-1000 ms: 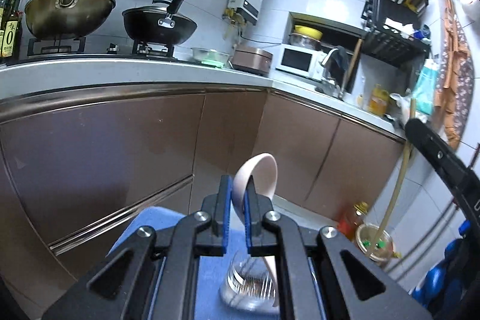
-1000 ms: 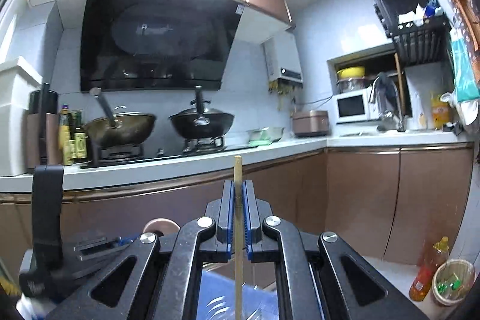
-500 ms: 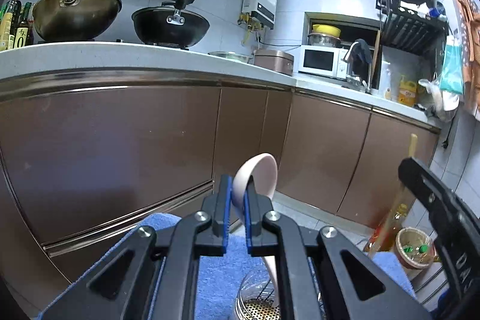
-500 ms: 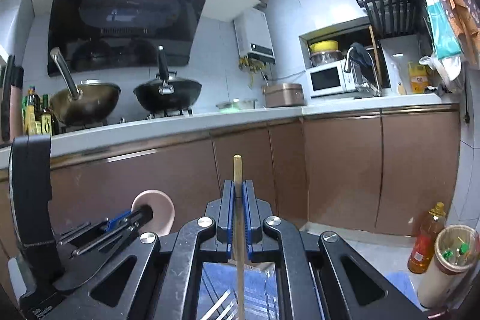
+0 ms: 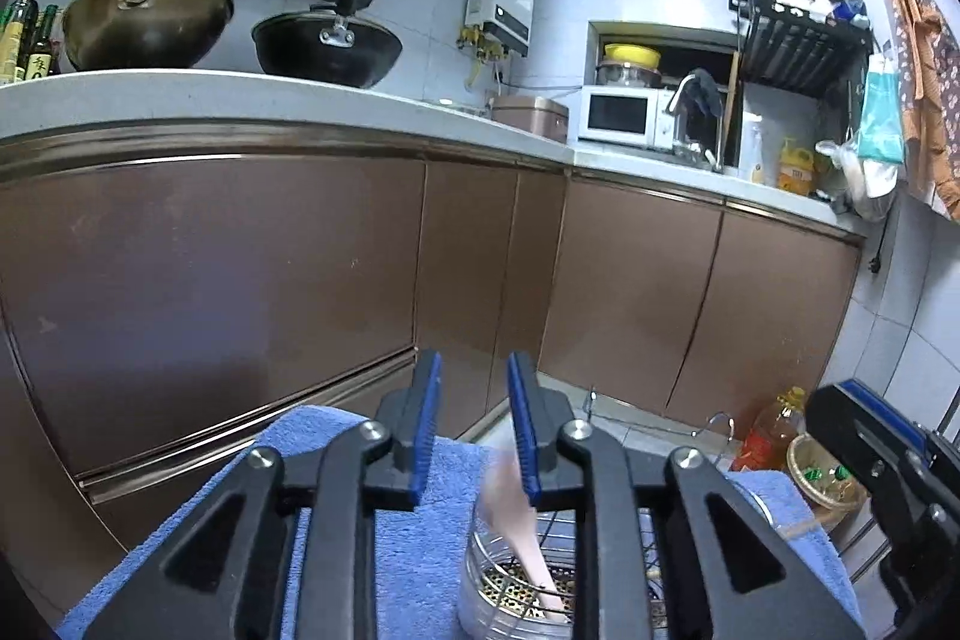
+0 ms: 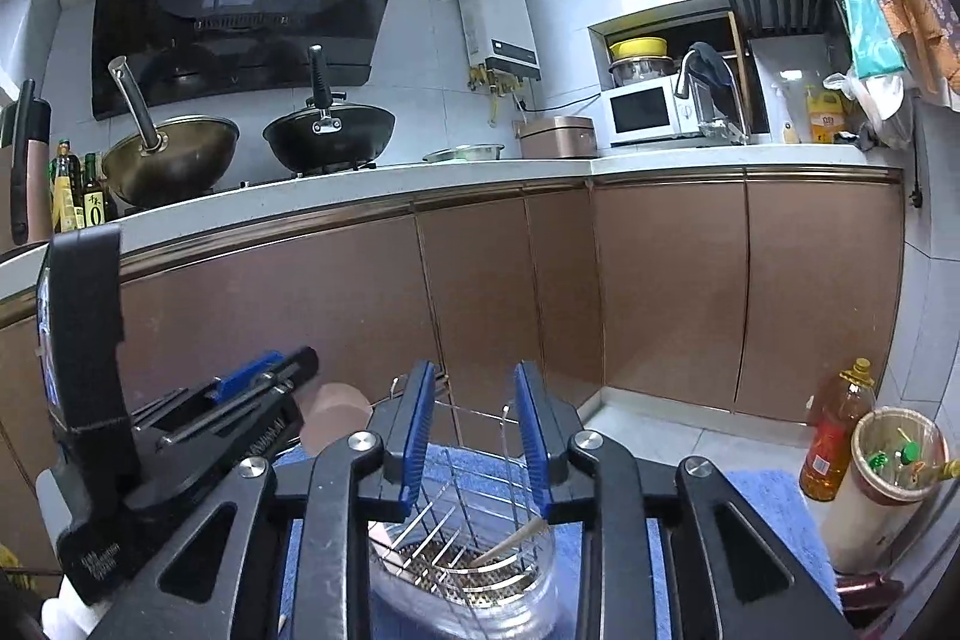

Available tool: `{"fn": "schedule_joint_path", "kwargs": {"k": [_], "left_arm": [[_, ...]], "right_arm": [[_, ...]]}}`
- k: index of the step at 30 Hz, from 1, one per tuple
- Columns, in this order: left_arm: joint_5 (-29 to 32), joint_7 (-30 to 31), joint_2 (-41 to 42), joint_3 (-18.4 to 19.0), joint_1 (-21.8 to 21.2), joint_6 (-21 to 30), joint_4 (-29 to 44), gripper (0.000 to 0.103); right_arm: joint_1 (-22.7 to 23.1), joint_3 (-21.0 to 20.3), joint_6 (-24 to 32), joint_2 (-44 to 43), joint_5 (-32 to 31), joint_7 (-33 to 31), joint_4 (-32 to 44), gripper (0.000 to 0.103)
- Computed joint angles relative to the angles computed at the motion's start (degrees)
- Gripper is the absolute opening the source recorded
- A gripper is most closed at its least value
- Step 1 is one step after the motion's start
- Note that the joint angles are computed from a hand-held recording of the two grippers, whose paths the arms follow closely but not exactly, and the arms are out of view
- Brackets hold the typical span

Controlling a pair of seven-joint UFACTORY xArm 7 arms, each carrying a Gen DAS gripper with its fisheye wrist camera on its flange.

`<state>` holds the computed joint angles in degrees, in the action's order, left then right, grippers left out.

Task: Organize utensils
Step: 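Drop the spoon into the clear holder while the right tool drops its chopstick, then raise both open tools away from the holder back over the towel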

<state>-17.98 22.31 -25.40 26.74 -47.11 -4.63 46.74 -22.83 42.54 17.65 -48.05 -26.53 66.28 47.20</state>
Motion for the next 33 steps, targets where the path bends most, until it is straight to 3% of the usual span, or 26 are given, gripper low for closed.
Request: {"fn": "schedule_joint_path", "kwargs": {"k": [8,14,16,19,25,31,33], "left_arm": [[1.2,2.3,-8.1,-3.4,6.0,4.2,-3.6,0.023],[0.3,4.7,-15.8,-6.2,13.3,15.2,-3.8,0.024],[-0.2,5.5,-17.9,-6.8,15.9,18.7,-3.7,0.029],[-0.5,7.6,-21.6,-7.4,19.7,24.4,-3.8,0.045],[-2.3,10.9,-27.0,-6.8,25.9,33.6,-3.4,0.046],[-3.1,13.1,-27.7,-3.7,31.6,48.1,0.7,0.046],[-3.5,14.5,-27.7,-3.0,33.5,50.6,1.3,0.046]], "right_arm": [[9.1,-4.4,8.5,-5.6,2.5,-2.1,-1.5,0.028],[17.2,-5.9,19.0,-10.7,5.7,-4.3,-1.3,0.028],[19.2,-5.9,22.2,-11.6,6.8,-4.9,-0.6,0.028],[21.2,-5.1,27.0,-12.5,8.3,-5.4,1.0,0.028],[23.5,-3.2,32.0,-12.8,10.3,-6.0,4.3,0.028],[24.3,-0.7,35.2,-10.3,12.0,-7.9,9.2,0.028],[24.3,0.2,35.8,-9.4,12.6,-8.3,10.8,0.028]]}}
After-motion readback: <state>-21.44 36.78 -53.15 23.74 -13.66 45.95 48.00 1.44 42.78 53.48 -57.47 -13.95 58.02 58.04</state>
